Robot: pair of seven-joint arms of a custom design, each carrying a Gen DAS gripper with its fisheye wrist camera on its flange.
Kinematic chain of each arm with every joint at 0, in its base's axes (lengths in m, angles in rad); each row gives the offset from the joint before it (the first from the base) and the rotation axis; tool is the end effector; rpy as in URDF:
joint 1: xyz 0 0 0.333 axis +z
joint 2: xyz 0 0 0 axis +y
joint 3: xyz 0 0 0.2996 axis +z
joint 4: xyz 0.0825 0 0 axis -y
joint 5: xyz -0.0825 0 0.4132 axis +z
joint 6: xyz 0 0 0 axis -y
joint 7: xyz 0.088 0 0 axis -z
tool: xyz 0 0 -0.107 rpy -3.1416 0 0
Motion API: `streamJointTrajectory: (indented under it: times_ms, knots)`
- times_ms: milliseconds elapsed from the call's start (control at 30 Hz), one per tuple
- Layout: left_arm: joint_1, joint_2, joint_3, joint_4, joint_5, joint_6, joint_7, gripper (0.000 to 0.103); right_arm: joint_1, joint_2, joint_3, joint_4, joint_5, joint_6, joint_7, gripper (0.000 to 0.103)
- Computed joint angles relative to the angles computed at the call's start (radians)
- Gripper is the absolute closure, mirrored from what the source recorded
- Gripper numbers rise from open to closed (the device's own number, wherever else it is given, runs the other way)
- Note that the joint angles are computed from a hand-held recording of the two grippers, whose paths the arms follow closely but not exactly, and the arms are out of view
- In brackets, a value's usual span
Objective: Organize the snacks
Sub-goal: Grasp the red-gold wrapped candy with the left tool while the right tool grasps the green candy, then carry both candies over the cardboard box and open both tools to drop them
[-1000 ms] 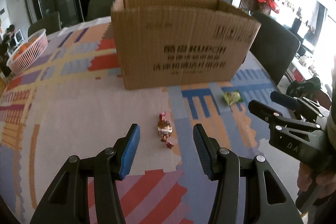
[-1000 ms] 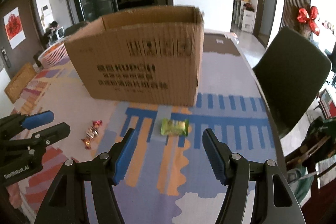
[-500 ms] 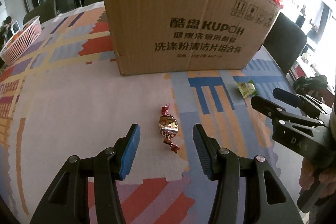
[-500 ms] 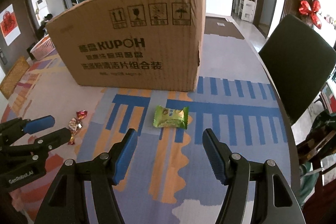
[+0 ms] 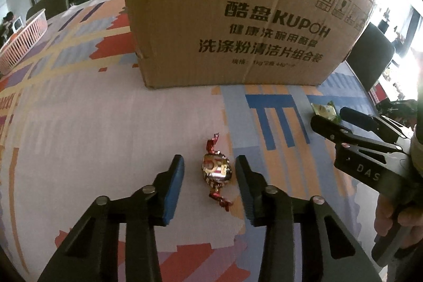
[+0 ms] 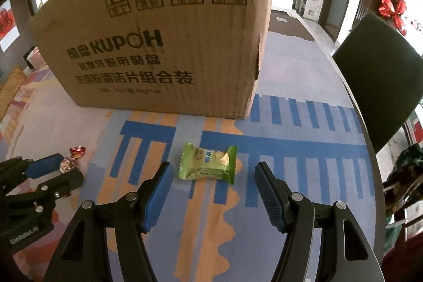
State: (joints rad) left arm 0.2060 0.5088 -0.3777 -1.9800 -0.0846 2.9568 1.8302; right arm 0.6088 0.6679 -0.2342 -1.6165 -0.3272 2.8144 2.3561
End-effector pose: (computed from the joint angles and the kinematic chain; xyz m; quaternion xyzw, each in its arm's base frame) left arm 0.6575 -0.0954 0.2411 -0.5873 0.7652 -0.2385 0.1128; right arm 0.6774 0.3125 0.2676 -0.6612 0.6874 -0.2032 0.2215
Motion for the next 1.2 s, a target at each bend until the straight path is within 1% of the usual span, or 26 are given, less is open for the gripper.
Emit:
streamJointTrajectory:
  times_ms: [33,67,100,167,267,300,333,467,500,567,633,700,967,1067,1100,1200]
  knots:
    - [-0.003,0.0,0.002,0.003,0.002,-0.003,-0.002,0.072,-0.001,0.005,0.0,0.008,0.002,-0.006,0.0,0.039]
    - [-0.002,0.002,-0.001,0.006,0.001,-0.007,-0.001,0.077,0.001,0.01,-0.003,0.012,0.0,-0.008,0.003,0.04]
    - [0.006,0.005,-0.009,0.01,-0.004,-0.011,0.006,0.08,-0.001,0.014,-0.005,0.016,-0.002,-0.009,0.002,0.044]
    - [0.009,0.008,-0.015,0.014,-0.011,-0.014,0.011,0.081,0.007,0.022,-0.015,0.028,-0.011,-0.019,0.009,0.048]
    - [0.008,0.007,-0.017,0.014,-0.016,-0.014,0.018,0.081,-0.002,0.028,-0.008,0.034,-0.011,-0.011,0.002,0.056]
    - [0.009,0.005,-0.02,0.012,-0.019,-0.014,0.02,0.081,0.001,0.025,-0.011,0.03,-0.014,-0.007,0.003,0.062]
    - [0.011,0.005,-0.022,0.011,-0.022,-0.014,0.022,0.081,0.002,0.025,-0.013,0.029,-0.016,-0.002,0.004,0.064]
    - [0.016,-0.006,-0.033,-0.001,-0.032,-0.001,0.032,0.081,0.002,0.024,-0.011,0.024,-0.011,0.013,0.0,0.069]
    - [0.02,-0.009,-0.037,-0.005,-0.036,0.002,0.036,0.081,0.014,0.013,-0.017,0.011,-0.014,0.014,0.009,0.069]
    - [0.038,-0.019,-0.057,-0.017,-0.05,0.01,0.052,0.081,0.016,0.002,-0.016,-0.005,-0.012,0.028,0.012,0.069]
    - [0.058,-0.031,-0.077,-0.033,-0.067,0.021,0.07,0.081,0.032,-0.022,-0.026,-0.037,-0.017,0.044,0.027,0.069]
    - [0.085,-0.044,-0.105,-0.05,-0.088,0.032,0.093,0.081,0.061,-0.055,-0.047,-0.079,-0.036,0.063,0.054,0.069]
    - [0.204,-0.107,-0.238,-0.124,-0.196,0.079,0.208,0.081,0.13,-0.152,-0.104,-0.188,-0.124,0.127,0.149,0.069]
    - [0.27,-0.134,-0.313,-0.155,-0.252,0.101,0.268,0.081,0.169,-0.189,-0.141,-0.226,-0.183,0.148,0.209,0.069]
    - [0.279,-0.14,-0.325,-0.16,-0.264,0.104,0.278,0.081,0.179,-0.201,-0.15,-0.237,-0.204,0.153,0.23,0.069]
    - [0.331,-0.162,-0.388,-0.182,-0.315,0.122,0.327,0.081,0.201,-0.234,-0.169,-0.262,-0.275,0.157,0.293,0.069]
